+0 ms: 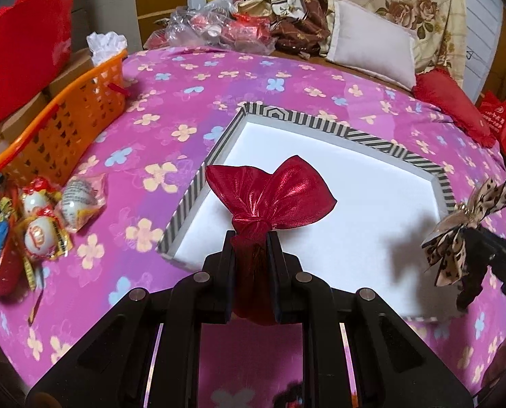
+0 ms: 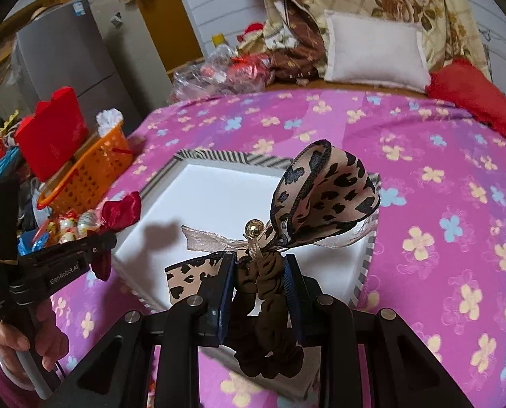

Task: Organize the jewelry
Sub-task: 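Carry the red bow and leopard-print bow over the white striped tray, then open both grippers to drop the bows into the tray and withdraw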

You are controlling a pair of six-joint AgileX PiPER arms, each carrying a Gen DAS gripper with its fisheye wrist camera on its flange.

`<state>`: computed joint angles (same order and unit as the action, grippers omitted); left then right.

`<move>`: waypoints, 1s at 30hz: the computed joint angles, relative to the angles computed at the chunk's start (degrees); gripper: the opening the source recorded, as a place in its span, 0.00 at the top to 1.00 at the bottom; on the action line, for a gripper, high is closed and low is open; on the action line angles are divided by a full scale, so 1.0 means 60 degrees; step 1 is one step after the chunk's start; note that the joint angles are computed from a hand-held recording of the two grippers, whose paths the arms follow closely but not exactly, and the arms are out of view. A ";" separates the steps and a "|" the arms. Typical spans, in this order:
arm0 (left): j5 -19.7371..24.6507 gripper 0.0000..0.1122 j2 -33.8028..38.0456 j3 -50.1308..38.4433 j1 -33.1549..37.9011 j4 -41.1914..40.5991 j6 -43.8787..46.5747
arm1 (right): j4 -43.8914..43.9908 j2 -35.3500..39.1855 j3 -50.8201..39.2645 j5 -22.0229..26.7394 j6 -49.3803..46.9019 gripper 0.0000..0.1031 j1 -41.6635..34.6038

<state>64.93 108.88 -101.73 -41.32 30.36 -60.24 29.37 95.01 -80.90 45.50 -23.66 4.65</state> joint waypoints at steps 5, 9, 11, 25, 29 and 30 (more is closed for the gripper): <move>-0.0021 0.86 0.0655 -0.0426 0.0425 -0.0461 0.0344 | -0.0201 0.0698 -0.0115 -0.0139 0.0164 0.74 0.0061; -0.0071 0.86 0.0849 -0.0340 0.0493 -0.0711 0.0448 | -0.0181 0.0982 0.0039 -0.0119 -0.0022 0.73 -0.0019; -0.0103 0.86 0.0850 -0.0180 0.0419 -0.0632 0.0433 | -0.0343 0.0875 0.0222 -0.0350 -0.0081 0.73 0.0026; -0.0040 0.69 0.0466 0.0441 -0.0082 -0.0214 -0.0133 | -0.0452 0.0563 0.0384 -0.0372 0.0110 0.50 0.0184; -0.0057 0.58 0.0213 0.0583 -0.0195 -0.0064 -0.0380 | -0.0210 0.0040 0.0814 -0.0415 -0.0006 0.48 0.0005; 0.0011 0.56 0.0146 0.0595 -0.0268 0.0011 -0.0446 | -0.0074 -0.0202 0.1004 -0.0418 -0.0102 0.44 -0.0077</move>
